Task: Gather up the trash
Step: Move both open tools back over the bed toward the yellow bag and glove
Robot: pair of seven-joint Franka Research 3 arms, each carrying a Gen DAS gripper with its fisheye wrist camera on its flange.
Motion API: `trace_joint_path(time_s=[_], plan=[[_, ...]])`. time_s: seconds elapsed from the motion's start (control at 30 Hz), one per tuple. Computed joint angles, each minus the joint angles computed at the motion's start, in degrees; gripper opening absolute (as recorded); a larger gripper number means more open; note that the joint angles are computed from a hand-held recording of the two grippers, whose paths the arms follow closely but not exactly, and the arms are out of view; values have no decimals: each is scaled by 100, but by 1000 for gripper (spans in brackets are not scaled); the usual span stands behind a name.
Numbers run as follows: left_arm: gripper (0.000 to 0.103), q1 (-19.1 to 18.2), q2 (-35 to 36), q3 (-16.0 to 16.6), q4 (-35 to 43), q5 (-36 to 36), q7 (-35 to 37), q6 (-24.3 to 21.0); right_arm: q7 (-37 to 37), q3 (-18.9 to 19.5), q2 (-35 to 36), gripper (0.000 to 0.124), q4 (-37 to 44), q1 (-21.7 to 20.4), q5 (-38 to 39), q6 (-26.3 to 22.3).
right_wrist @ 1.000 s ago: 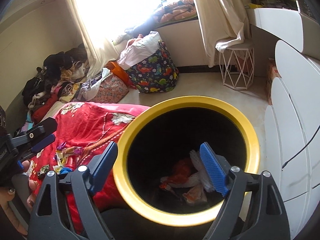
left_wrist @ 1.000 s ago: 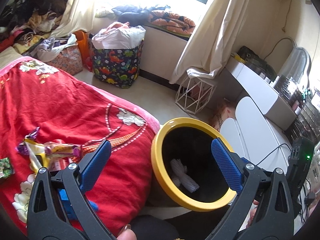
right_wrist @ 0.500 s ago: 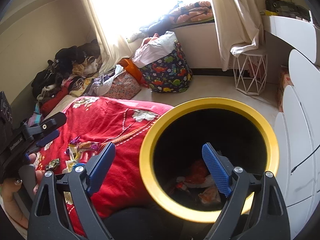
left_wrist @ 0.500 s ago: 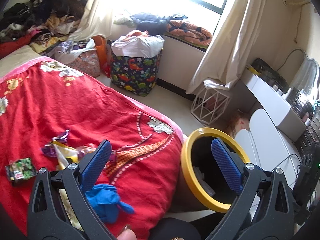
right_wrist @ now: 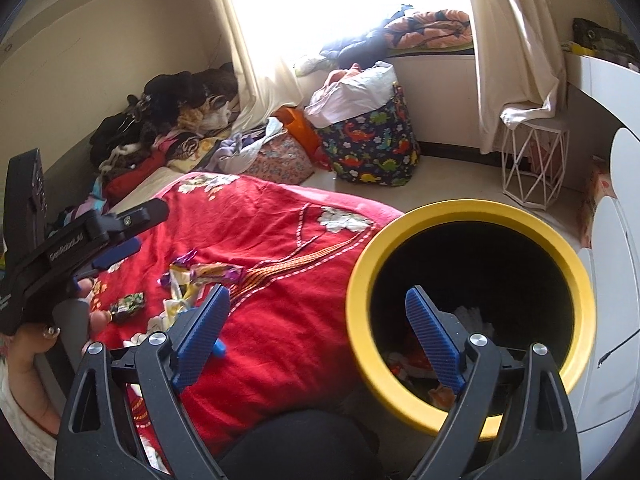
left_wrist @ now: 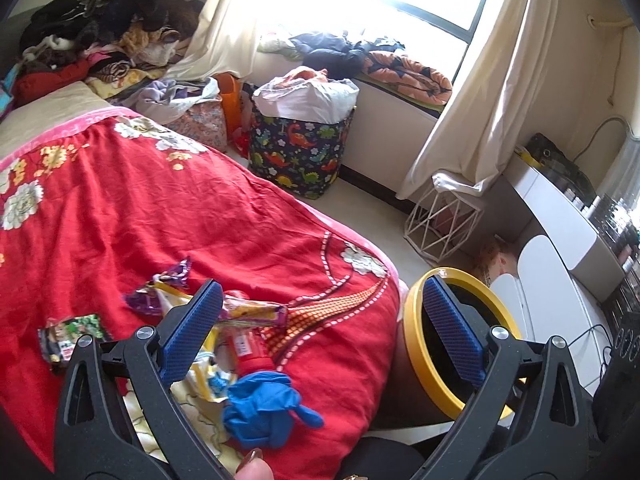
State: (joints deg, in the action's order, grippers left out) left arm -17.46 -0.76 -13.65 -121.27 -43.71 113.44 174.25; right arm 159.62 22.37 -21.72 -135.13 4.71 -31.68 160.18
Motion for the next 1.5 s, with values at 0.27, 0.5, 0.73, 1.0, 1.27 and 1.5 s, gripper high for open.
trace_joint_path(time_s=[0.27,0.5,0.73,1.0,1.27,1.5], plan=[[92,80,-66,117,-118,-23,-95,57,-97,-21,231,87,193,162,-65,-18],[92,177,-108,239,-214,47,-157,61,-205,-121,481,87,375,400,-108,-22],[92,248,-152,352,-306,154,-290,42,-372,-271,832,87,639,748,-164,-39],[92,301,-193,438,-382,239,-278,-86,-545,-511,1195,87,934,1165,-229,-92],[92,590,-99,445,-352,1495,-1190,-740,-901,-797,1525,87,1117,1556,170,-156],[70,714,31,391,-224,914,-781,-1387,-1360,-1017,1812,86,1260,1843,749,-222]])
